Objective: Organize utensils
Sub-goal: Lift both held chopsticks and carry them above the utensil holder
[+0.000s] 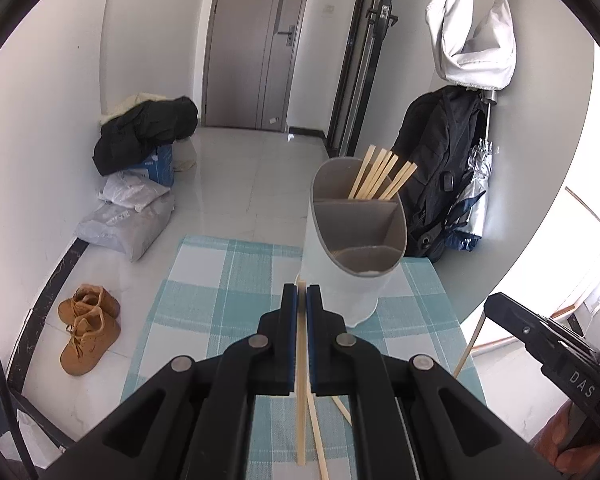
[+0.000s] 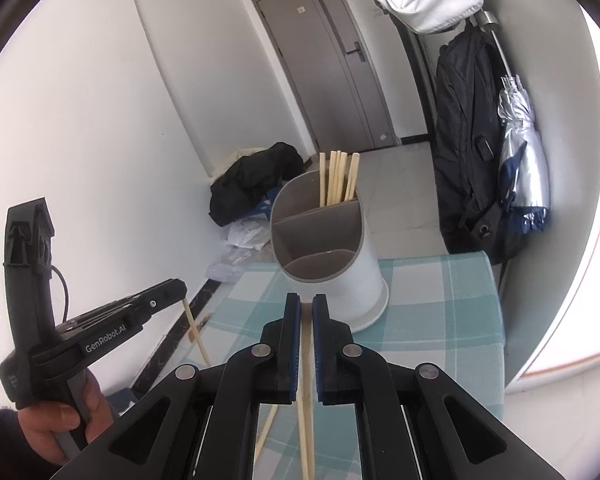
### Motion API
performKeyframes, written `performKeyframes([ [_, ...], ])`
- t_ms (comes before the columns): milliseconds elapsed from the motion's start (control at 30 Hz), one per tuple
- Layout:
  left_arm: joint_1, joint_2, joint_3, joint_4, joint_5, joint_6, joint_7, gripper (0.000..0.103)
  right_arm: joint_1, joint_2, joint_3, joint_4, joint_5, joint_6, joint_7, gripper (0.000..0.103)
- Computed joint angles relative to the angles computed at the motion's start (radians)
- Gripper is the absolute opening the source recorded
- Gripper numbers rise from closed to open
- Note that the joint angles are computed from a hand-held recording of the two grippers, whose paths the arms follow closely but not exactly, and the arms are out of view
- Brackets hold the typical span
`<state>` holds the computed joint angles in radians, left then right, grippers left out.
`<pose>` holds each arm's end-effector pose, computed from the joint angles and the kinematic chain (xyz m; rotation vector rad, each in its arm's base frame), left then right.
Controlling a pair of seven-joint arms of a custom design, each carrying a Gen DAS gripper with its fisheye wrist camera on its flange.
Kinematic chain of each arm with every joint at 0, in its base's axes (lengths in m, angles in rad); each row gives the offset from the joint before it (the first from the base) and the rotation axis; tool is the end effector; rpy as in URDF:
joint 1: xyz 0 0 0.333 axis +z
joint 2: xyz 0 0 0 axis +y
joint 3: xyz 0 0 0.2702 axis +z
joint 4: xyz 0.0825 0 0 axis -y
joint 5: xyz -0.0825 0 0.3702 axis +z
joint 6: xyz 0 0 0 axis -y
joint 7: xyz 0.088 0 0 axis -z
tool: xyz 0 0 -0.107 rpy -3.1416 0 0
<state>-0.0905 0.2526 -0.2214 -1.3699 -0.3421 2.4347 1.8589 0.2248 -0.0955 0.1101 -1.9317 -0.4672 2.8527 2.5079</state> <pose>0.6321 -0.1828 0.6312 -1.4332 2.1706 -1.1585 0.5306 0.2131 0.6047 -1.3416 1.6756 -0.5919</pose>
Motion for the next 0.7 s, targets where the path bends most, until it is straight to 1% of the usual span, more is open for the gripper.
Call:
performKeyframes([
  [33,-0.002,0.005,0.002,0.010,0.009,-0.013,-0.007,0.001,0.001,0.004,0.002,0.006,-0.003,-0.005,0.001,0.005],
  [167,0.002,-0.011,0.003,-0.005,0.008,-0.021,0.005,0.001,0.008,0.021,0.001,0.035,-0.022,-0.028,-0.010,0.005],
  [233,0.003,-0.006,0.003,0.011,0.007,-0.043,0.005,0.001,0.009,0.018,0.002,0.035,-0.051,-0.030,0.013,0.005],
  [300,0.004,-0.007,0.004,0.014,0.008,-0.050,0.008,0.001,0.010,0.010,0.003,0.029,-0.069,-0.030,0.032,0.005],
  [367,0.002,-0.015,0.006,0.004,0.014,-0.036,0.011,0.001,0.009,0.004,0.006,0.024,-0.087,-0.034,0.050,0.005],
  [433,0.004,-0.015,0.007,0.010,0.013,-0.046,0.016,0.001,0.012,0.007,0.005,0.027,-0.083,-0.039,0.036,0.005],
  [500,0.001,-0.018,0.009,0.009,0.021,-0.036,0.010,0.001,0.016,0.009,0.004,0.030,-0.075,-0.046,0.017,0.005],
  [700,0.006,-0.005,0.004,0.041,0.006,-0.050,0.029,0.001,0.009,0.002,0.003,0.019,-0.084,-0.019,0.041,0.005],
])
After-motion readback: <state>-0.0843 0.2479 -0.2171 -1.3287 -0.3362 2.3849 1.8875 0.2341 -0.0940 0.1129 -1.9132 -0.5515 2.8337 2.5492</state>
